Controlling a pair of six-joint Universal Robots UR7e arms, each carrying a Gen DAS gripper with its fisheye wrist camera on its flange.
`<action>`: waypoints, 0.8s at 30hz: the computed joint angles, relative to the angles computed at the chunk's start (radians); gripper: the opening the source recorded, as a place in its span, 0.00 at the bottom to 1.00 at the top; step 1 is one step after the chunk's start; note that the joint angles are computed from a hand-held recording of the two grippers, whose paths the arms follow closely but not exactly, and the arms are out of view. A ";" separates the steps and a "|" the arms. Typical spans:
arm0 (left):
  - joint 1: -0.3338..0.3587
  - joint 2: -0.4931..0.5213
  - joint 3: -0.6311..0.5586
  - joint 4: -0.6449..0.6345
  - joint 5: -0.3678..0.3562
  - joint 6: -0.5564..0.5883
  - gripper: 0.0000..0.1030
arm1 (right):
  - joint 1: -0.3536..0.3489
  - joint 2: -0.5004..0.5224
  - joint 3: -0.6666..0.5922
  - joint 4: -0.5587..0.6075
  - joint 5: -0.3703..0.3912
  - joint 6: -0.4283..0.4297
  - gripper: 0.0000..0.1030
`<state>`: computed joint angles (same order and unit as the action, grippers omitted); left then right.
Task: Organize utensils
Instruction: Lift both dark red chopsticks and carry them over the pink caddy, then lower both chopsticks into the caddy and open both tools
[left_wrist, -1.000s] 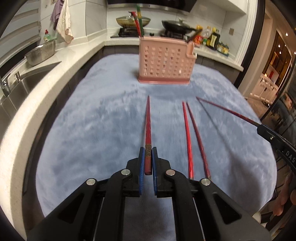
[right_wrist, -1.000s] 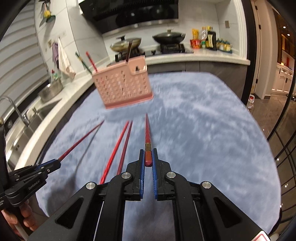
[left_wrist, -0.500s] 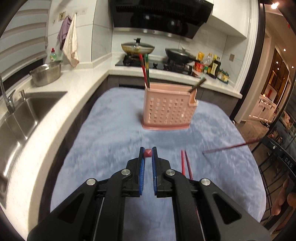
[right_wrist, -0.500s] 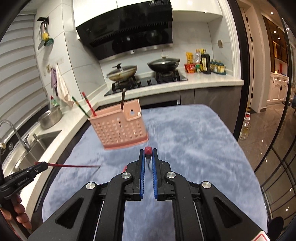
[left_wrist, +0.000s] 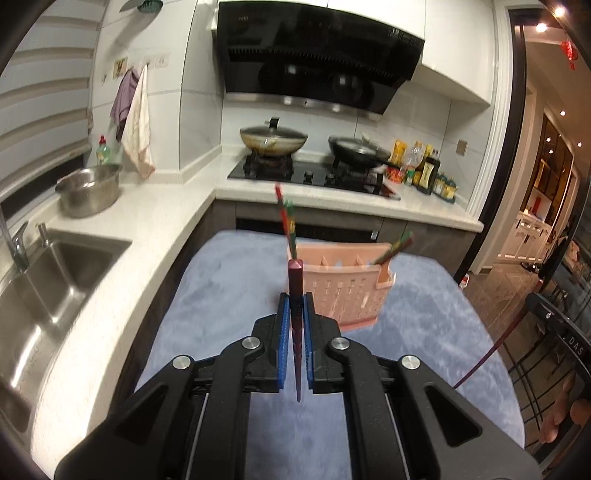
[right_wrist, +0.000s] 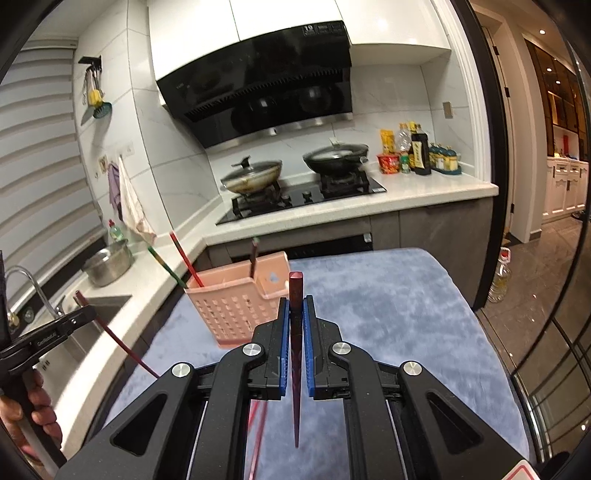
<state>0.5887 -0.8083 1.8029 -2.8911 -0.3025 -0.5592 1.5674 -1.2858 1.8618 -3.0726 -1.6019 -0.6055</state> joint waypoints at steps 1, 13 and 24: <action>0.001 0.008 -0.018 -0.034 0.006 0.044 0.07 | 0.005 0.005 -0.012 0.006 0.008 0.002 0.07; 0.029 0.194 -0.385 -0.588 -0.007 0.765 0.07 | 0.097 0.157 -0.266 0.035 0.136 0.060 0.07; 0.114 0.282 -0.586 -0.574 -0.070 0.872 0.07 | 0.135 0.367 -0.520 0.059 0.136 0.130 0.07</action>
